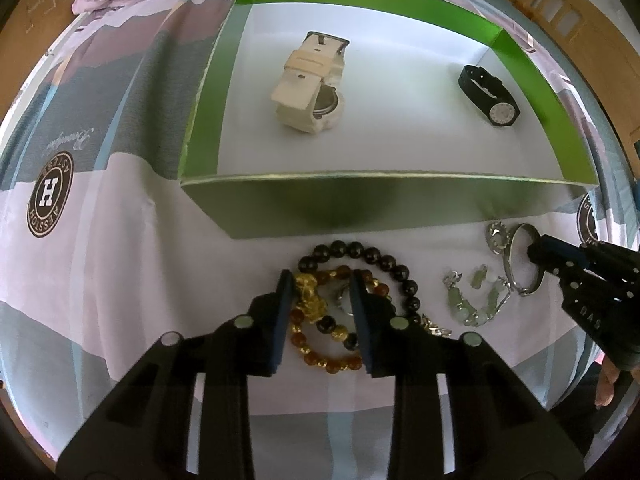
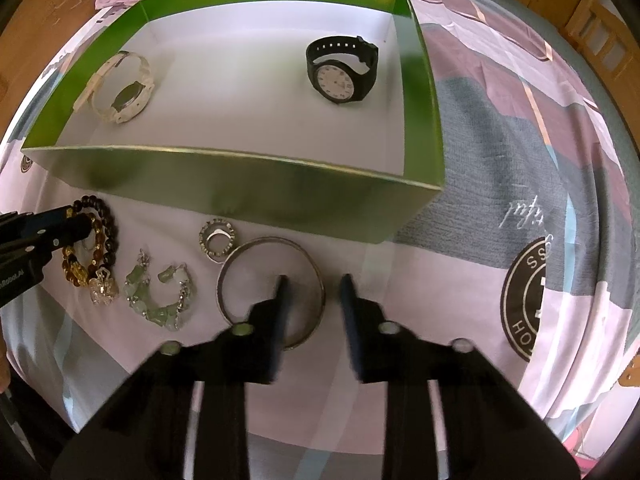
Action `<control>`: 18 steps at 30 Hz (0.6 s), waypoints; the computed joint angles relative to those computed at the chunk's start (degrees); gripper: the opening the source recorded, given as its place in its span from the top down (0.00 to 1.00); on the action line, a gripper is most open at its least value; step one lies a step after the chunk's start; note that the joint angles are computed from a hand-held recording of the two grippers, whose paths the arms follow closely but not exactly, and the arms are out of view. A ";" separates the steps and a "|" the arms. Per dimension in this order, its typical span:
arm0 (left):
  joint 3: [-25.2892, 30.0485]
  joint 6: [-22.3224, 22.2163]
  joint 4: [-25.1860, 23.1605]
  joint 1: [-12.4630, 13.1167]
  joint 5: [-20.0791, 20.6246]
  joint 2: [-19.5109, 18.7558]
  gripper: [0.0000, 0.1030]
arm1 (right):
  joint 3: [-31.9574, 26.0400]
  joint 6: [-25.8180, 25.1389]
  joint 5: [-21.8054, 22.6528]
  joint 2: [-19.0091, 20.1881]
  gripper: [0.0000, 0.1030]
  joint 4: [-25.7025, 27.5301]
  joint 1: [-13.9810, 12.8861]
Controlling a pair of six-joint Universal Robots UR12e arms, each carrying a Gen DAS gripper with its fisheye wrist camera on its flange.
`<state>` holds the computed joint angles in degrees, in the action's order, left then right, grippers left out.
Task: Organize jewelry
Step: 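Grasp the black-and-gold bead bracelet with the left tool while the right tool grasps the silver bangle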
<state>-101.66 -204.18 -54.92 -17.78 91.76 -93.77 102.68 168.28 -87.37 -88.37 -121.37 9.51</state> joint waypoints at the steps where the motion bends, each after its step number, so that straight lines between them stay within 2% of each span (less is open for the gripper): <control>1: 0.01 -0.02 0.03 -0.07 0.28 -0.01 0.76 | 0.06 -0.14 0.16 -0.07 0.86 -0.02 -0.03; 3: -0.05 -0.20 0.15 -0.12 0.67 0.11 0.83 | 0.10 -0.15 0.00 -0.14 0.89 -0.07 0.06; 9: 0.12 -0.82 0.22 -0.39 1.69 0.20 0.89 | 0.17 -0.15 0.22 -0.40 0.92 -0.08 0.09; 18: -0.44 0.88 4.70 -3.11 8.16 1.89 0.89 | 0.35 -0.08 0.93 -1.00 0.92 -2.00 0.05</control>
<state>-102.10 -203.30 -50.22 -20.89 99.92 -91.88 103.03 168.21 -86.44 -89.37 -123.37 9.56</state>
